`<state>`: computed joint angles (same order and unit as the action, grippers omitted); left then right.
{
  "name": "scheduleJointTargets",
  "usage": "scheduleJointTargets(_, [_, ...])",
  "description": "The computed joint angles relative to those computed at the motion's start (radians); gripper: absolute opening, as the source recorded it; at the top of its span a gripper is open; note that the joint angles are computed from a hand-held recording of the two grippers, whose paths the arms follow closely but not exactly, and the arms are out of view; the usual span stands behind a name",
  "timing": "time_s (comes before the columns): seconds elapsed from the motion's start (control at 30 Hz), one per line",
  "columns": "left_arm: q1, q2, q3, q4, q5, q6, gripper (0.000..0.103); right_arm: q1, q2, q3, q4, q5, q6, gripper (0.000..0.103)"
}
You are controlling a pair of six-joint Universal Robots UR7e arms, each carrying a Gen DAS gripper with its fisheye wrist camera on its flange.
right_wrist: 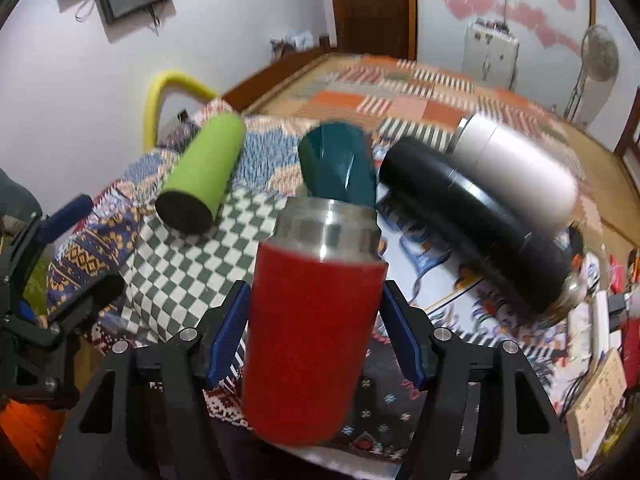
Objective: Flip cup upright
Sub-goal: 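Lift the red thermos with the right gripper and rotate it upright, then lower the upright red thermos onto the bed and open the right gripper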
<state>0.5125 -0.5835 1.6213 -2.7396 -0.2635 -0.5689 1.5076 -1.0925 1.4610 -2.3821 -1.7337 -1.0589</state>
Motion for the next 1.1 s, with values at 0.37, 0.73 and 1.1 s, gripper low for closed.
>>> scheduleJointTargets(0.37, [-0.005, 0.025, -0.032, -0.051, -0.001, 0.033, 0.100, -0.011, -0.036, 0.036, -0.098, 0.149, -0.033, 0.059])
scheduleJointTargets(0.73, [0.012, 0.031, -0.042, -0.029, -0.035, 0.007, 0.100, -0.035, -0.021, 0.043, -0.120, 0.166, -0.040, 0.059])
scheduleJointTargets(1.1, [0.027, 0.032, -0.038, -0.002, -0.070, -0.021, 0.100, -0.050, -0.027, 0.097, -0.154, 0.161, -0.081, 0.059])
